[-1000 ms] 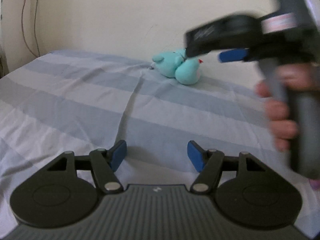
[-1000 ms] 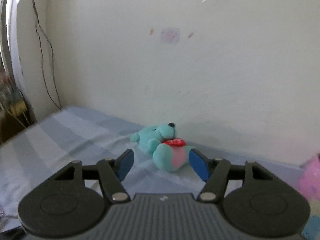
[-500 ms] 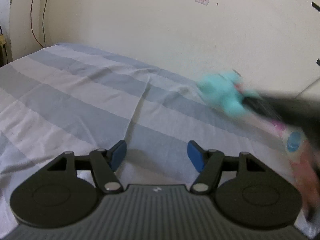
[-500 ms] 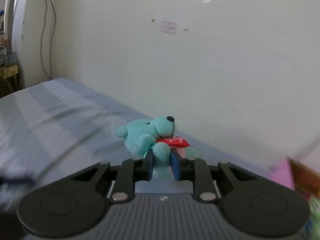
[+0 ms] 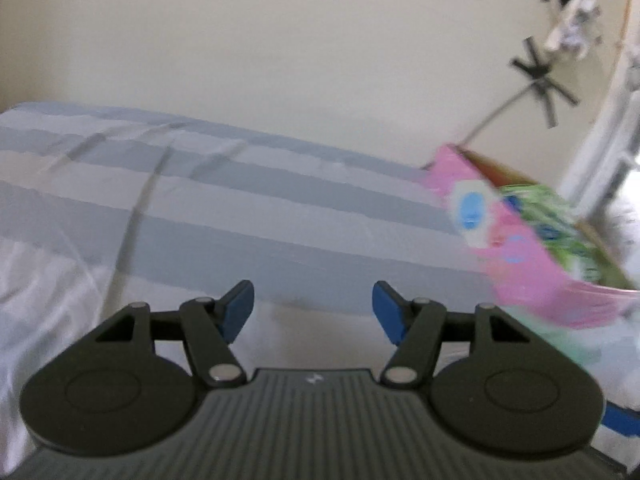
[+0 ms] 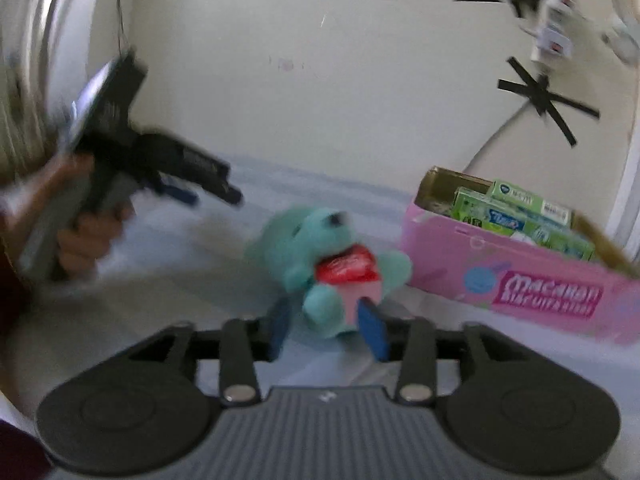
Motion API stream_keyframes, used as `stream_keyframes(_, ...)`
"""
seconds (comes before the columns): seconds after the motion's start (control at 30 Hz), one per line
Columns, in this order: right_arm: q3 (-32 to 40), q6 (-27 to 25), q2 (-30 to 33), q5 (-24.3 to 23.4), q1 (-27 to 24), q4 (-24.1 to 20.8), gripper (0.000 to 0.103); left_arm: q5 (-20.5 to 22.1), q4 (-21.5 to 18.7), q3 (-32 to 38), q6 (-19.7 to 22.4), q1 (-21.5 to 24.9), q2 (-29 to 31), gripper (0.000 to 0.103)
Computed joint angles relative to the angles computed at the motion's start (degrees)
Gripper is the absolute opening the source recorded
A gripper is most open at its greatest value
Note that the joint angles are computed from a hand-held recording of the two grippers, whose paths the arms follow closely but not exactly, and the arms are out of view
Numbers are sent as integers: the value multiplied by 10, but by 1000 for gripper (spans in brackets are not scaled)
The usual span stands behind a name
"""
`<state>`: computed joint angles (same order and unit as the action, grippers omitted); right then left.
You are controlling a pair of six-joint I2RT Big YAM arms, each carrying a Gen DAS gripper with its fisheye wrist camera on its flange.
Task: Organize objects
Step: 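Move both grippers to the teal plush toy on the bed, then grasp the teal plush toy with the left gripper while the right gripper grips it too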
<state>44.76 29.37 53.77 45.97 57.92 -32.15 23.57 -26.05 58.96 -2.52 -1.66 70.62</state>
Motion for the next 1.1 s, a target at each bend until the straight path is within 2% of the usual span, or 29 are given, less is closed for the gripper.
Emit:
stream_keyframes(0.1,-33,22,-75,-20,-13,29,47,54,-39,-15,11,1,-41,67)
stream_keyframes(0.17,-54,44,-122,-50,-42,40,47,59,-46,-24,20,-6,-65,67)
stream_keyframes(0.3,-88,110,-180,-219,-168,82,46,72,-53,-32,30,-18,-86,74)
stream_keyframes(0.4,-107,130,-179,-273,-191,110,46,71,-62,-25,40,-36,-74,76)
stream_keyframes(0.43,-108,128,-174,-276,-186,112,46,77,-67,-23,43,-39,-68,80)
stream_keyframes(0.47,-111,121,-168,-283,-182,116,47,86,-71,-20,40,-38,-62,88)
stream_keyframes(0.53,-107,99,-152,-300,-175,110,50,118,-81,-10,20,-33,-44,92)
stream_keyframes(0.57,-101,86,-141,-301,-171,103,53,142,-89,-6,17,-26,-38,92)
stream_keyframes(0.67,-82,58,-111,-298,-167,86,54,194,-104,4,12,-21,-16,92)
stream_keyframes(0.77,-72,41,-77,-324,-183,108,54,236,-125,14,22,-23,12,91)
stream_keyframes(0.8,-66,35,-60,-334,-190,113,49,246,-136,18,24,-28,23,86)
stream_keyframes(0.83,-61,31,-43,-354,-201,118,44,236,-141,16,23,-34,27,81)
stream_keyframes(0.87,-59,38,-29,-363,-204,128,43,214,-123,4,22,-42,17,77)
stream_keyframes(0.97,-58,24,-29,-310,-175,139,39,207,-120,1,31,-47,-12,73)
stream_keyframes(1.03,-66,4,-52,-278,-162,158,39,221,-118,16,32,-52,-23,73)
stream_keyframes(1.1,-64,-22,-74,-238,-157,165,39,216,-100,31,25,-71,-29,73)
